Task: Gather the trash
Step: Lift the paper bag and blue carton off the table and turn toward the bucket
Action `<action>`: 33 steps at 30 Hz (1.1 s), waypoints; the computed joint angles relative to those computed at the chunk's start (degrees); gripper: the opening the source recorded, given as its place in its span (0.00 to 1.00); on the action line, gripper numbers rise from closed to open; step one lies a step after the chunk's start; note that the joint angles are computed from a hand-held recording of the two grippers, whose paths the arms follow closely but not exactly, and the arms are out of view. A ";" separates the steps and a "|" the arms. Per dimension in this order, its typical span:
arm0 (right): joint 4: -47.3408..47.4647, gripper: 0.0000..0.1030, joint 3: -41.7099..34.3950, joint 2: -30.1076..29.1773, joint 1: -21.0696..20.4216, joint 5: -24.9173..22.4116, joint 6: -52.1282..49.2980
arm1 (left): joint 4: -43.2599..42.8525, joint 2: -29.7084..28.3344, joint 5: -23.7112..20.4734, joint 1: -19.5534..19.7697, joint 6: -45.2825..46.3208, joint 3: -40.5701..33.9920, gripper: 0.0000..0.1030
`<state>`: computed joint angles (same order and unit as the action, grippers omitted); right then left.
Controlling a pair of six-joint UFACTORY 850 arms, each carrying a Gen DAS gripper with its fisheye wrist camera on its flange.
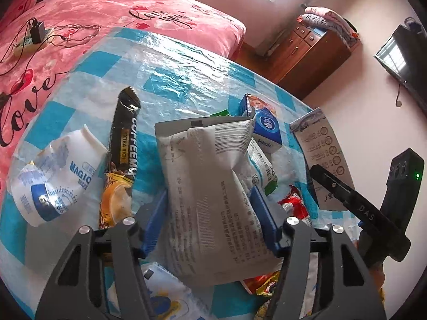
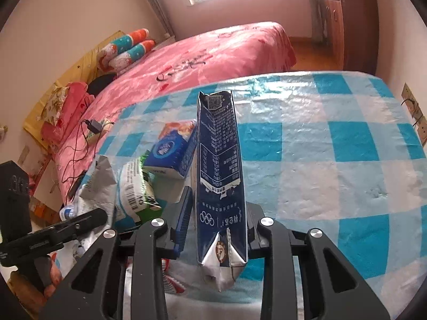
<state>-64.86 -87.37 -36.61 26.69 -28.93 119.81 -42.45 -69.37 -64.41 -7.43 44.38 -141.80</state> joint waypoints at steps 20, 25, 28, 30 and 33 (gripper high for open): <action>-14.35 0.32 5.13 5.81 7.07 -6.44 19.81 | -14.11 8.18 -5.13 4.79 11.12 12.40 0.56; -14.10 0.32 4.11 5.50 9.28 -8.71 19.79 | -18.12 9.16 -8.75 6.38 12.50 13.53 0.56; -13.97 0.32 3.59 5.35 10.23 -9.00 19.61 | -19.56 9.67 -10.62 7.29 12.85 14.03 0.56; -13.78 0.32 3.05 5.13 10.84 -8.93 19.42 | -20.17 10.33 -11.24 7.83 13.56 14.95 0.56; -14.10 0.32 2.11 4.59 11.49 -7.70 19.85 | -20.71 11.24 -11.67 8.80 14.46 16.28 0.56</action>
<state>-78.95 -85.26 -32.02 38.18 -36.64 139.66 -63.15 -58.13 -76.08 1.38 58.84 -125.53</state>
